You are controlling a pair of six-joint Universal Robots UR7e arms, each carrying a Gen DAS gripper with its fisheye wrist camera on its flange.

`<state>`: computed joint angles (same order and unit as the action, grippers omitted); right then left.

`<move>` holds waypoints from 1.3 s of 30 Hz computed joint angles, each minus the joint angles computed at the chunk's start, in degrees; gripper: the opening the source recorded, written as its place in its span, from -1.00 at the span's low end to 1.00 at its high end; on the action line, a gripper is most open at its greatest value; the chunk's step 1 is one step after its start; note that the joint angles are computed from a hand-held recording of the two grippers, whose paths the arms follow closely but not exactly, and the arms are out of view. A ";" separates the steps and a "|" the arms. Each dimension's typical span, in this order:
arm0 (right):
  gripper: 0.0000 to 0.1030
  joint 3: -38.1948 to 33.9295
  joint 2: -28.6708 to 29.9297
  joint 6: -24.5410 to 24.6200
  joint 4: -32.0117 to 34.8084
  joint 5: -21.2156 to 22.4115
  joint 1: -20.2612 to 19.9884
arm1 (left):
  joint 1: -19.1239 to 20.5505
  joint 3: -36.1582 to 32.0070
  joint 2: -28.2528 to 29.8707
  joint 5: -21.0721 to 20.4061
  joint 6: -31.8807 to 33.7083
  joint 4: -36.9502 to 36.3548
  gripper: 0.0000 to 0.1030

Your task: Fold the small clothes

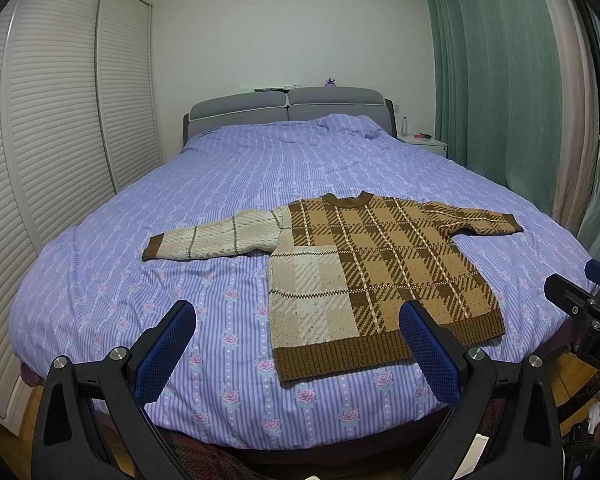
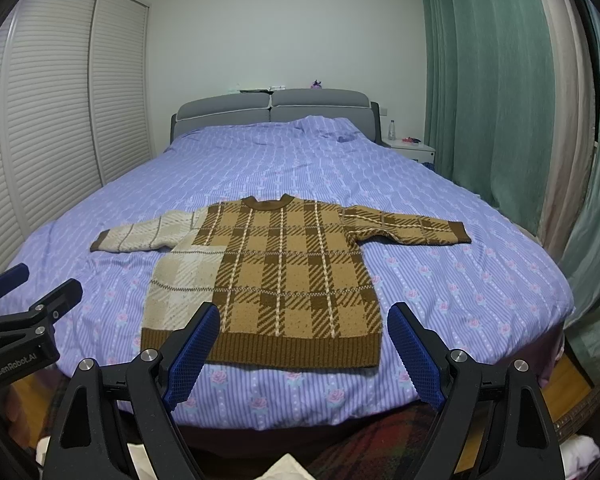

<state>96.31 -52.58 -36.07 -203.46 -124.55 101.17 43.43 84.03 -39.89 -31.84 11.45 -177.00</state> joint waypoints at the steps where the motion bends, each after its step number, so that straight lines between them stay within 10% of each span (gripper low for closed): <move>1: 0.68 -0.02 0.00 -0.03 0.02 0.07 -0.04 | 0.04 0.05 -0.06 -0.11 0.11 -0.10 1.00; 39: 0.68 -4.90 3.40 -0.11 4.47 -1.78 -0.25 | 2.80 -2.77 0.13 -1.17 -4.51 5.70 1.00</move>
